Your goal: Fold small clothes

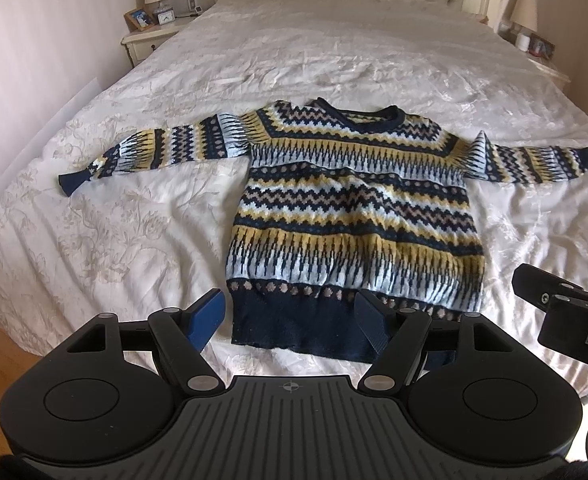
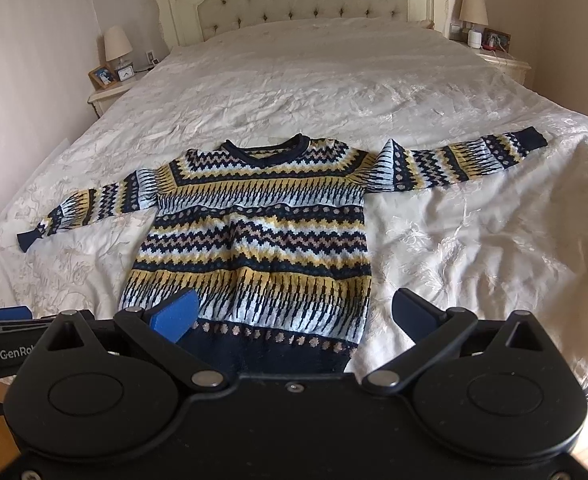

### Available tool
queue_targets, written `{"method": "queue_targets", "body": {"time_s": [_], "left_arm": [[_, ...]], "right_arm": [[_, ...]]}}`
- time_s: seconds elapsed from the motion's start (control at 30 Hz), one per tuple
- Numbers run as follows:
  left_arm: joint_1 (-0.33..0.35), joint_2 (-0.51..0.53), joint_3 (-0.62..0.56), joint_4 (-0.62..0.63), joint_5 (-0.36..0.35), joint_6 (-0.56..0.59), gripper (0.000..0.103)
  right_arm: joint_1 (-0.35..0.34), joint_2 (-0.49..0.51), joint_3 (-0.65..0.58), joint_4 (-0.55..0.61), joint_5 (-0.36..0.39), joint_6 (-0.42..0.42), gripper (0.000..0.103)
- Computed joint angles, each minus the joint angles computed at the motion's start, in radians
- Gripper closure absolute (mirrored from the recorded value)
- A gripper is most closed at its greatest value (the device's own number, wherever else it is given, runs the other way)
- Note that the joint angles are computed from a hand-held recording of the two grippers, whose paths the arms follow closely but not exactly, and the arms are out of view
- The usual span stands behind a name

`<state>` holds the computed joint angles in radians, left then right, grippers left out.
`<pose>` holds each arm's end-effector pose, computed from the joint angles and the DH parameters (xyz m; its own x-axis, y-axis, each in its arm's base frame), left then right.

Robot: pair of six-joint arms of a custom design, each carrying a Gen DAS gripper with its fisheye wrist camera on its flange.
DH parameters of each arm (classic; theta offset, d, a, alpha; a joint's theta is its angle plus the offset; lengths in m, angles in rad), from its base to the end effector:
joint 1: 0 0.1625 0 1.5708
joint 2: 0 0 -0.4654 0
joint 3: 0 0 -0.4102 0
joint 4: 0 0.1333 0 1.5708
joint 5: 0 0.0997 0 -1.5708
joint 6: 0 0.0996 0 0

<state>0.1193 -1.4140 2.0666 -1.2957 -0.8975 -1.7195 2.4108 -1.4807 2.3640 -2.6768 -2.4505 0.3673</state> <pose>-0.3700 -0.2412 0.2466 -0.6485 -0.1944 -0.7360 0.3098 0.8158 -0.4884 0.3456 -0.2338 0.2691 -0.7761 -0.1032 0.6221 -0.4795 0.7372 -0.4760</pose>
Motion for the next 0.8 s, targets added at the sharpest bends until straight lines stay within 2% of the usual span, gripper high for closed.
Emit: {"method": "queue_targets", "body": {"time_s": [0.47,0.6,0.8], "left_arm": [[0.095,0.008,-0.016,-0.054,0.012,0.070,0.033],[0.141,0.012,-0.017,-0.105,0.034,0.132,0.033],[0.222,0.039,-0.042,-0.155,0.092,0.222,0.041]], "right_arm": [[-0.073,0.050,-0.040,-0.039,0.041,-0.060,0.001],[-0.104,0.086,-0.060,-0.066,0.052,-0.082,0.001],[-0.160,0.146,-0.096,-0.121,0.062,-0.130,0.001]]}}
